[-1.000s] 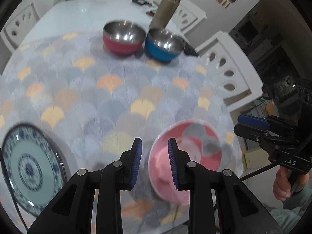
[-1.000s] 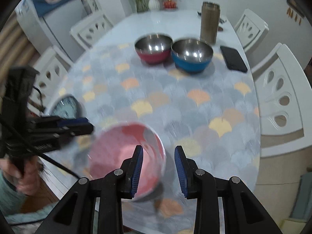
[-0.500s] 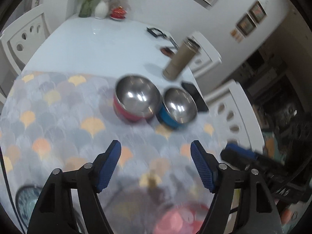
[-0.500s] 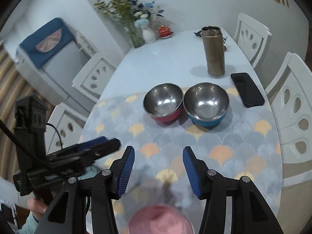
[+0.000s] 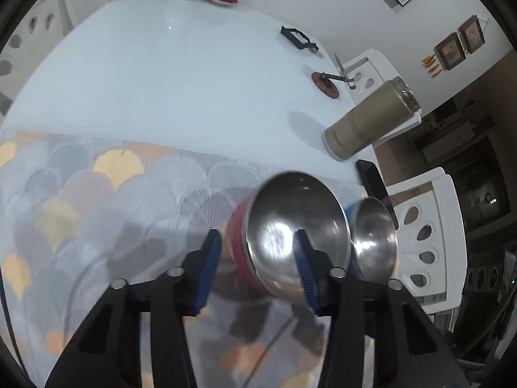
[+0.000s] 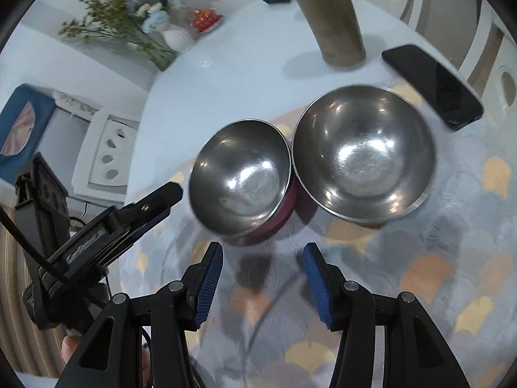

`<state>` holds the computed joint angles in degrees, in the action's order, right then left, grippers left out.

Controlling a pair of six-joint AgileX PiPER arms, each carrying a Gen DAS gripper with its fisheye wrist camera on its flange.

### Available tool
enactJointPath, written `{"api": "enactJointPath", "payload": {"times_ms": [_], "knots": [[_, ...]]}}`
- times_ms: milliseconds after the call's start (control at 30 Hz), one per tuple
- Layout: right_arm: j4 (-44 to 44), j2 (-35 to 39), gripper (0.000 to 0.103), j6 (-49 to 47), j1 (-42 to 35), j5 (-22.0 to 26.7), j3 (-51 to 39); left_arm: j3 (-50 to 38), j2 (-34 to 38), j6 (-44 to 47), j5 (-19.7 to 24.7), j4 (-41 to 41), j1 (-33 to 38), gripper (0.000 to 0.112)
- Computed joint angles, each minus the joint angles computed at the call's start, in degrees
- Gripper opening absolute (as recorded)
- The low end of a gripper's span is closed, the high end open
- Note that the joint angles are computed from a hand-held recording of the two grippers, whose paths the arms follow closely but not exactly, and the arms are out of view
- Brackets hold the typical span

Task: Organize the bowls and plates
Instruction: 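Move the left tool to the red steel bowl and grip its rim, then carry the red steel bowl with the left tool over the pink bowl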

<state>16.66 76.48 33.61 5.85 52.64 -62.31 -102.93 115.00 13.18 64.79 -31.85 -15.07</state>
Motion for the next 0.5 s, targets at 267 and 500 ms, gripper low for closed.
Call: {"api": "enactJointPath", "payload": {"times_ms": [267, 500], "knots": [[2.92, 8.65, 0.05, -3.3, -1.51, -2.64, -2.14, -8.05, 9.09, 0.52, 1.91, 0.38, -0.49, 0.033], [-0.84, 11.59, 0.034, -2.2, -1.13, -2.51, -4.0, -8.45, 11.06, 2.16, 2.49, -1.06, -0.4, 0.018]]}}
